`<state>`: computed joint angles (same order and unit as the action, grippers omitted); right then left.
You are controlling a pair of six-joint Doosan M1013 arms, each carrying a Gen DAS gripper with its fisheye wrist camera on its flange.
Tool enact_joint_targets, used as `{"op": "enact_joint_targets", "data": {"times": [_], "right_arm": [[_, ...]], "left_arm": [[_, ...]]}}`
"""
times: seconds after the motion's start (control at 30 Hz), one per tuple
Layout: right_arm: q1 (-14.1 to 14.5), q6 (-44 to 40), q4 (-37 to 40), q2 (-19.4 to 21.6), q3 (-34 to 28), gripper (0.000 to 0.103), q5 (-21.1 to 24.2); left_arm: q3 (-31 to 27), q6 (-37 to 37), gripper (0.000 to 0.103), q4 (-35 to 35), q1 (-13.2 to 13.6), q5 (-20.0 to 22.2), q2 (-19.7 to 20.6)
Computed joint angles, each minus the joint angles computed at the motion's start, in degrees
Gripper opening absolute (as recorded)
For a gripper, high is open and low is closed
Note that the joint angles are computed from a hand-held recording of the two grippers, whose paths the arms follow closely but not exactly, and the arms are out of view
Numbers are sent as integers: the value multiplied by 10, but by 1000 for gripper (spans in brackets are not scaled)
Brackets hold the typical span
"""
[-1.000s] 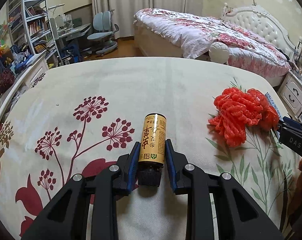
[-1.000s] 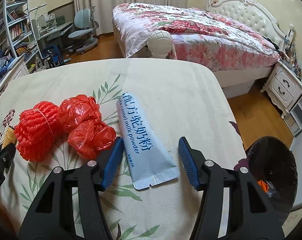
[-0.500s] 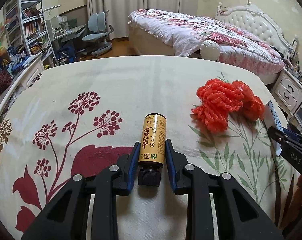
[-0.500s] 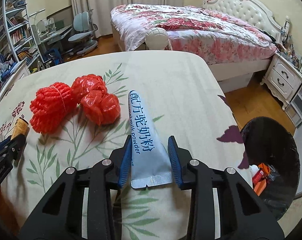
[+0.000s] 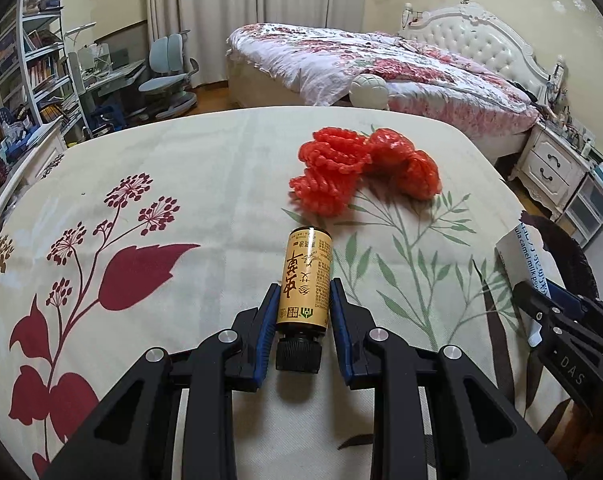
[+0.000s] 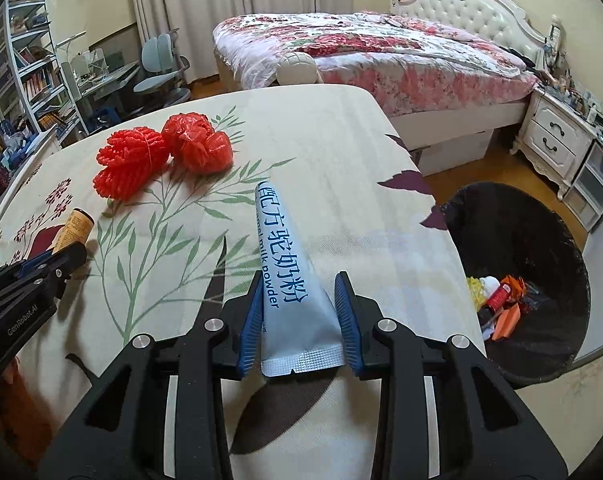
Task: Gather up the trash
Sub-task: 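Grasp the white milk-powder packet with the right gripper, then carry bottle and packet over the black bin and open both grippers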
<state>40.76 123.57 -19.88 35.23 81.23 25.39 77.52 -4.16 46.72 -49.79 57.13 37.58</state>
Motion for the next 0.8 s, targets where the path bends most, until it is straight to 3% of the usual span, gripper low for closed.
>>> {"op": "enact_joint_targets", "data": {"times": [0.37,0.8], "right_arm": [[-11,93,-70,-39,62,34,-39],[-32,354,-304,-84,122,34,-40]], "left_arm": [[-42,29,28,3,-20,-5,22],[-114,84,28,21,-38,-18,54]]}}
